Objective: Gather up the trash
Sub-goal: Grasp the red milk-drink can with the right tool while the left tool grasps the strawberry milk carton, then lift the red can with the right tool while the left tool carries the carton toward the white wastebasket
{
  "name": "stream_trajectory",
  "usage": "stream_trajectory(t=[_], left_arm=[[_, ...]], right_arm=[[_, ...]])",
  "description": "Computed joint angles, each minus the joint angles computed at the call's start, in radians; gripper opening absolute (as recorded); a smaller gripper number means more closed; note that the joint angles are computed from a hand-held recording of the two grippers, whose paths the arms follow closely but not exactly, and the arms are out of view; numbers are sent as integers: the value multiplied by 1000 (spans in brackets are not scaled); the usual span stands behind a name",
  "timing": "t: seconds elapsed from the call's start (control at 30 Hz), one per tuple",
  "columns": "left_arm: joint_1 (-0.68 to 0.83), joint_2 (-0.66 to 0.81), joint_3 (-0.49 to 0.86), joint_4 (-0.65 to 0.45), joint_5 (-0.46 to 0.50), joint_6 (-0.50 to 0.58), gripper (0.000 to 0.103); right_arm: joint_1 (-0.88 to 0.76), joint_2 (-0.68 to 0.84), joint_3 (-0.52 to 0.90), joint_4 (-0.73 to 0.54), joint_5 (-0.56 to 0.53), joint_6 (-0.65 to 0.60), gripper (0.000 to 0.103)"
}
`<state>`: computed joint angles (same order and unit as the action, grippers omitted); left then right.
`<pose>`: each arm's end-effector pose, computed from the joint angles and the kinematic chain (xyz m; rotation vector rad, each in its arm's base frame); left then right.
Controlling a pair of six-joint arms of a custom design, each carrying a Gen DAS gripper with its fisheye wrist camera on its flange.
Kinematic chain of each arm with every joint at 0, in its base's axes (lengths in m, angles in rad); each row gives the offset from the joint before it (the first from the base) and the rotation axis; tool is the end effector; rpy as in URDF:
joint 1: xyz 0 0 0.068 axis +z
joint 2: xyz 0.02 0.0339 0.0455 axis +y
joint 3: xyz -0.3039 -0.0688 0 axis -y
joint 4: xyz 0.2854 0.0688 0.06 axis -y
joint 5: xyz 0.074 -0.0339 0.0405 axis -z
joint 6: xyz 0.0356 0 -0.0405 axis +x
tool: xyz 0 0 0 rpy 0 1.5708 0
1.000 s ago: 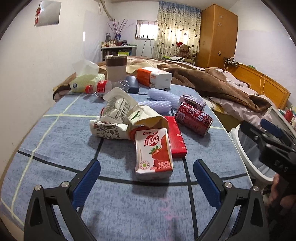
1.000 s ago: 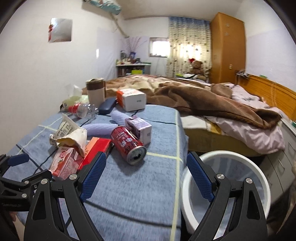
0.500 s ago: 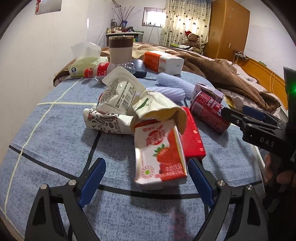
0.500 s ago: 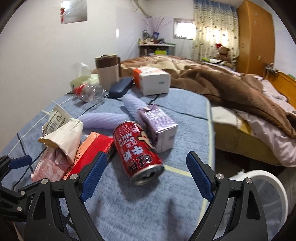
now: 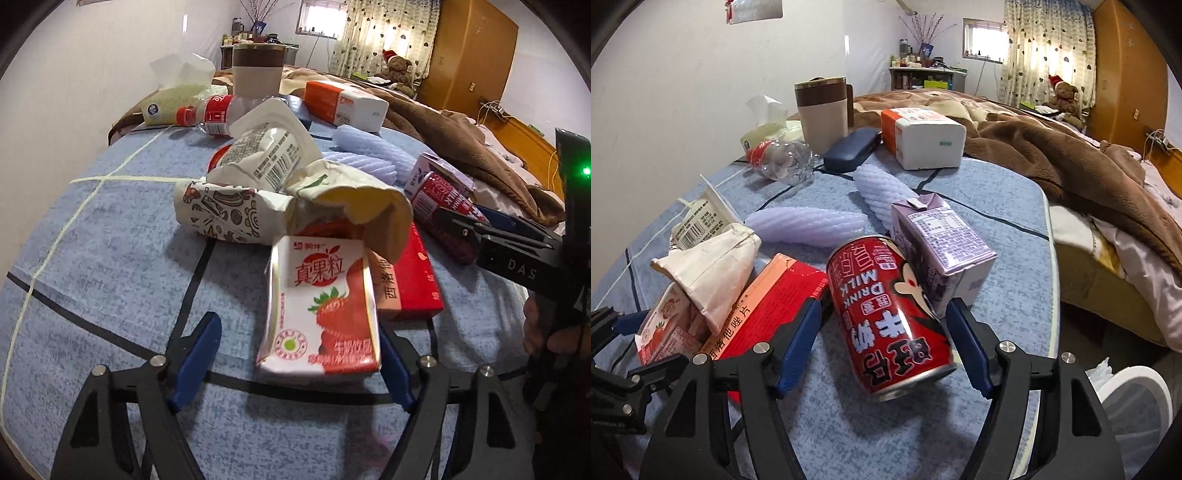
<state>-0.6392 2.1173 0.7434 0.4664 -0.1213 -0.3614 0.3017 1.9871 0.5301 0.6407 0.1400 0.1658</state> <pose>0.2914 -0.2113 0.0188 0.2931 2.4728 -0.2786 0.2972 0.0873 0.0351 -0.0955 2.3756 0.0560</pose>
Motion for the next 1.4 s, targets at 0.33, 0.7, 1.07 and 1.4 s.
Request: stream_trajectory(t=[0.33, 0.7, 1.07, 1.4], left_arm=[[10, 15, 30, -12, 27, 17, 57], [22, -17, -37, 67, 30, 4, 57], [-15, -112, -134, 140, 12, 27, 57], [-73, -175, -168, 152, -17, 41, 57]], right_arm=[[7, 6, 2, 3, 18, 19, 60], [32, -21, -58, 62, 50, 89, 56], [93, -95, -180, 162, 107, 198, 53], [153, -188, -296, 255, 173, 265, 52]])
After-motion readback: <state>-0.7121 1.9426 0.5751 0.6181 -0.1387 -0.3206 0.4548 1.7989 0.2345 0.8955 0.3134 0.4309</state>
